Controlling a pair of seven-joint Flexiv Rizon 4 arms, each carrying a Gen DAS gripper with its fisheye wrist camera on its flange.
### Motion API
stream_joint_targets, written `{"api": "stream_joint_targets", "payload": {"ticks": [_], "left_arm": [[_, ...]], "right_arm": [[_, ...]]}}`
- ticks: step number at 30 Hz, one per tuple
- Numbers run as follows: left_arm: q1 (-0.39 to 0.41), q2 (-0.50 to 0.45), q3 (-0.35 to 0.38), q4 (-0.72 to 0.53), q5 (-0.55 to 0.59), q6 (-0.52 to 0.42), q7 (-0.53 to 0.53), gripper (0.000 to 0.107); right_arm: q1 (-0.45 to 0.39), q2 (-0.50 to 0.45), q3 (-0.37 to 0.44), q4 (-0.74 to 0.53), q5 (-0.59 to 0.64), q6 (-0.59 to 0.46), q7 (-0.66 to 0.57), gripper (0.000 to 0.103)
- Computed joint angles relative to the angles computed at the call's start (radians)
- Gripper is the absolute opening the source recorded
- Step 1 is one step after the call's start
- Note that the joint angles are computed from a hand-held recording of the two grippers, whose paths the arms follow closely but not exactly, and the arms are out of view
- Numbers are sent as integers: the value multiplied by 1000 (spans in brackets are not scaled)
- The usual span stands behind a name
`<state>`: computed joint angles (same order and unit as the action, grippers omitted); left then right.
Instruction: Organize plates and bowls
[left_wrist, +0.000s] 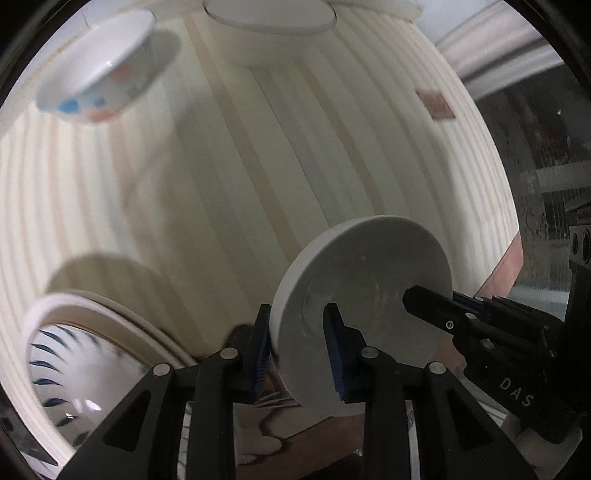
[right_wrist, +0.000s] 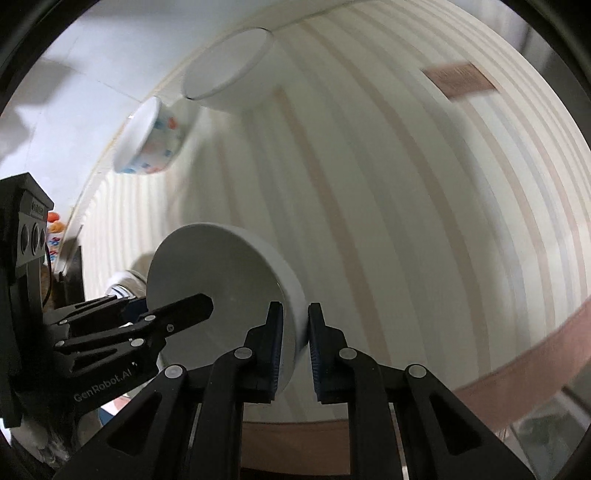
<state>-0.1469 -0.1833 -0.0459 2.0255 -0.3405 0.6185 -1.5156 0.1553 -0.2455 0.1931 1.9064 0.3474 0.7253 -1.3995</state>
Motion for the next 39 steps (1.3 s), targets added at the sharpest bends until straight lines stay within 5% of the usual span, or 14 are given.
{"api": "stream_joint_targets", "payload": {"ticks": [7, 12, 17, 24, 29, 35, 37, 39], "left_arm": [[0, 5, 3, 5, 17, -13, 6, 25], [14, 105, 26, 21, 24, -13, 19, 26], [68, 185, 73, 5, 36, 38, -39, 36], [186, 56, 113, -127, 69, 50, -209, 36], [240, -74, 115, -240, 58, 10, -256, 36], [260, -201, 101, -339, 64, -38, -271, 36], [256, -236, 96, -368, 76, -58, -263, 36], [256, -256, 91, -374, 71, -46, -247, 27]], "right_arm": [[-11, 11, -2, 47, 24, 22, 16, 15], [-27, 77, -13, 22, 41, -13, 26, 16], [-17, 95, -22, -88, 87, -49, -32, 44], [29, -206, 17, -487, 148, -148, -128, 44], [82, -462, 39, -815, 55, -263, -91, 44], [132, -636, 41, -1051, -40, -406, -50, 44], [133, -657, 39, -1067, -55, -427, -49, 40], [137, -691, 39, -1112, -71, -460, -62, 25]]}}
